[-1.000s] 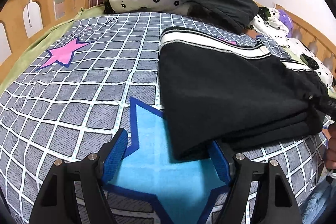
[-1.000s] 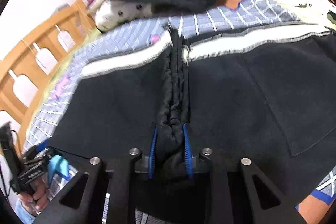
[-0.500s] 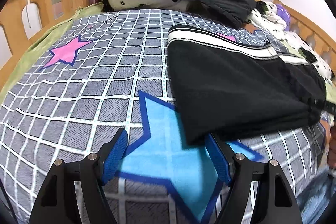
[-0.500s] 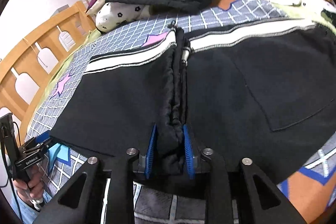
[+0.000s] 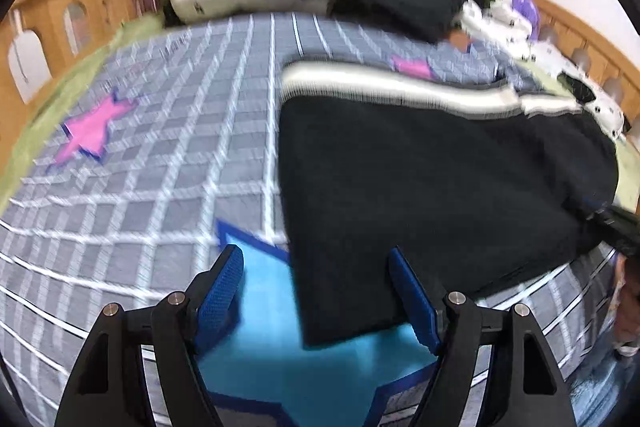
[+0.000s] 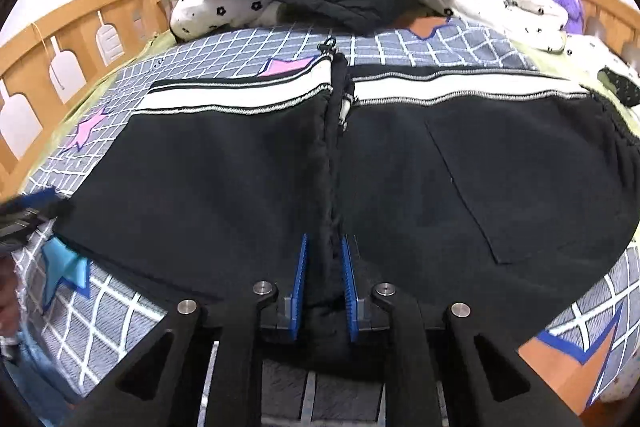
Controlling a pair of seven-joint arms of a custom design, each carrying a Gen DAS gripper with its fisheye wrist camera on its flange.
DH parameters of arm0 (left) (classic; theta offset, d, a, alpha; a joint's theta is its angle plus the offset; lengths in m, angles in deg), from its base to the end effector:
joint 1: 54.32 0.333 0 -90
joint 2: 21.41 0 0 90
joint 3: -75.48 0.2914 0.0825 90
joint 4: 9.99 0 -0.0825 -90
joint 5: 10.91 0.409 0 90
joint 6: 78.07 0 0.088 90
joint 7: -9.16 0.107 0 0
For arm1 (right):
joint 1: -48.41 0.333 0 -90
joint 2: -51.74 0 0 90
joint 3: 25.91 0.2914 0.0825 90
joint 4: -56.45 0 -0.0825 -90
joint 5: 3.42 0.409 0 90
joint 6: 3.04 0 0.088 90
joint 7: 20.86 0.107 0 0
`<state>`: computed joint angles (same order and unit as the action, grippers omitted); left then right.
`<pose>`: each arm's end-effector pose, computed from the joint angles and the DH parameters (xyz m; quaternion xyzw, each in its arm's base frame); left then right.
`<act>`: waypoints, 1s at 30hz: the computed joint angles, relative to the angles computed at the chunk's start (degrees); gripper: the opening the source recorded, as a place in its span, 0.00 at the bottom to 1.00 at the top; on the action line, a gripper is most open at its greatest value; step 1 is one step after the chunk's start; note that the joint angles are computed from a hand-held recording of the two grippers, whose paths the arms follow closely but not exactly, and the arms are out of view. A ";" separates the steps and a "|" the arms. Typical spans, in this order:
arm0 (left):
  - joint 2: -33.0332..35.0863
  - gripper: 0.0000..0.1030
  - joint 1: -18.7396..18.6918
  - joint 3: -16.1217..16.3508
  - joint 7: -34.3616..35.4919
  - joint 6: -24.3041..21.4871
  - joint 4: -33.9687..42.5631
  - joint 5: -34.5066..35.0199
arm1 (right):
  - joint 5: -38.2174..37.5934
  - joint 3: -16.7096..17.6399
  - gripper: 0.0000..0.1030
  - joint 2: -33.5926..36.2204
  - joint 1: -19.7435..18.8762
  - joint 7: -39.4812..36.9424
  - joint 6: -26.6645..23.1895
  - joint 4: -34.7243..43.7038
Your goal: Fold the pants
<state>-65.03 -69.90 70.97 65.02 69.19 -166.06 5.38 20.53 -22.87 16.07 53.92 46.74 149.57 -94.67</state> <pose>0.3759 -0.1417 0.4816 -0.6884 0.6498 -0.2350 0.2203 0.4324 0.0534 0.4822 -0.7372 0.5831 -0.1652 0.2987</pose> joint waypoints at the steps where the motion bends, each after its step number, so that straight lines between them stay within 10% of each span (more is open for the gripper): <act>1: 0.04 0.72 -0.50 0.45 0.34 1.11 -0.78 -0.35 | 0.12 -0.95 0.22 -0.64 0.27 -0.76 -2.24 0.18; 9: 0.04 0.71 0.43 1.35 1.67 2.06 1.22 -0.88 | -1.55 -1.94 0.48 -8.89 -7.16 -0.79 -2.61 -2.10; 16: 5.60 0.71 5.25 -0.84 -1.70 5.19 4.60 1.78 | -5.06 -4.25 0.55 3.21 -17.99 5.51 2.60 5.26; 20: 11.00 0.71 0.11 6.45 5.55 4.67 8.24 -5.28 | -1.13 -8.94 0.55 11.31 -16.88 4.35 3.45 10.50; 30: 21.64 0.70 -0.24 8.72 17.63 7.90 14.68 -19.30 | 9.56 -11.86 0.56 24.78 -13.23 -1.55 3.95 21.13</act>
